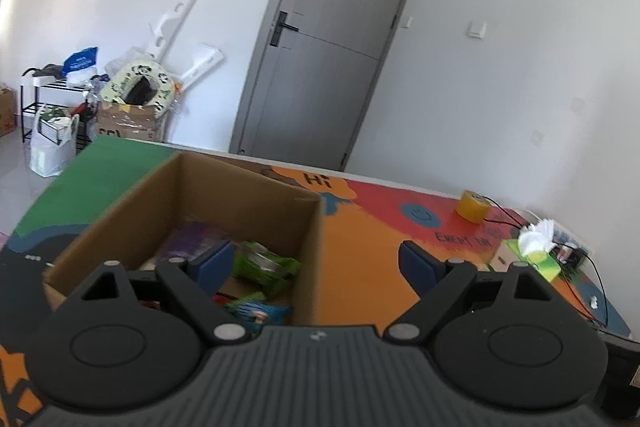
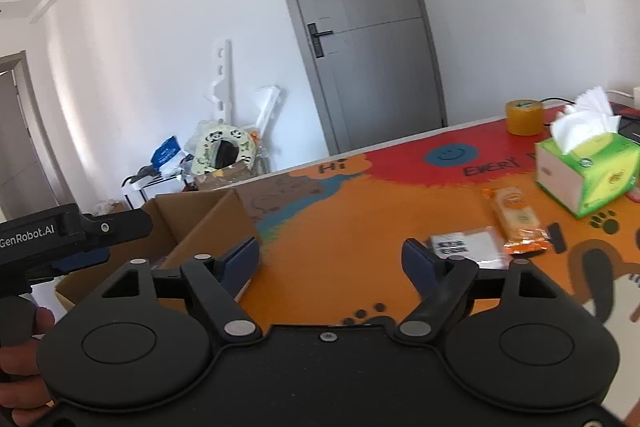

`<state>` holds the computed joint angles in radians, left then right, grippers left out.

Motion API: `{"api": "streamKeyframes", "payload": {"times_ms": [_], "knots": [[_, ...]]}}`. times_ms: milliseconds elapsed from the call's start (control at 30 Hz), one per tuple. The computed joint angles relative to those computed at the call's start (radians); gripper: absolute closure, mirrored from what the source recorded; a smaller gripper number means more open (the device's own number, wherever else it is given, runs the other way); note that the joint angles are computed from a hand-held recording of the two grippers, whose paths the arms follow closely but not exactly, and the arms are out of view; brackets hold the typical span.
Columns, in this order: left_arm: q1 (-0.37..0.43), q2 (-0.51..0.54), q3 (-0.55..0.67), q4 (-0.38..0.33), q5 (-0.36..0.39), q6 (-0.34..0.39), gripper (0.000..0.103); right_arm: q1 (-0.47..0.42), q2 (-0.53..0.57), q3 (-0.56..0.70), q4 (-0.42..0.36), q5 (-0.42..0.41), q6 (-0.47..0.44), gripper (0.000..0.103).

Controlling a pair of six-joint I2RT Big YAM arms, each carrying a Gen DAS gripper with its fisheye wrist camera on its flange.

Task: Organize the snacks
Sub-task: 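Move both tools back over the remaining snacks on the table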

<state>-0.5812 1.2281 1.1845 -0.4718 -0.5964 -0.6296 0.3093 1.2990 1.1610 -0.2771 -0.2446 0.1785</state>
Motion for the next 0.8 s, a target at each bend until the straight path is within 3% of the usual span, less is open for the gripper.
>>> {"api": "streamKeyframes", "payload": {"times_ms": [267,800], "knots": [[-0.035,0.064,0.057,0.001,0.013,0.027,0.014,-0.066,-0.009,-0.023,0.006,-0.026,0.013,0.014],[-0.062,0.224,0.199,-0.044,0.085,0.049,0.014,-0.170,0.018,-0.040,0.015,-0.024,0.045,0.013]]}}
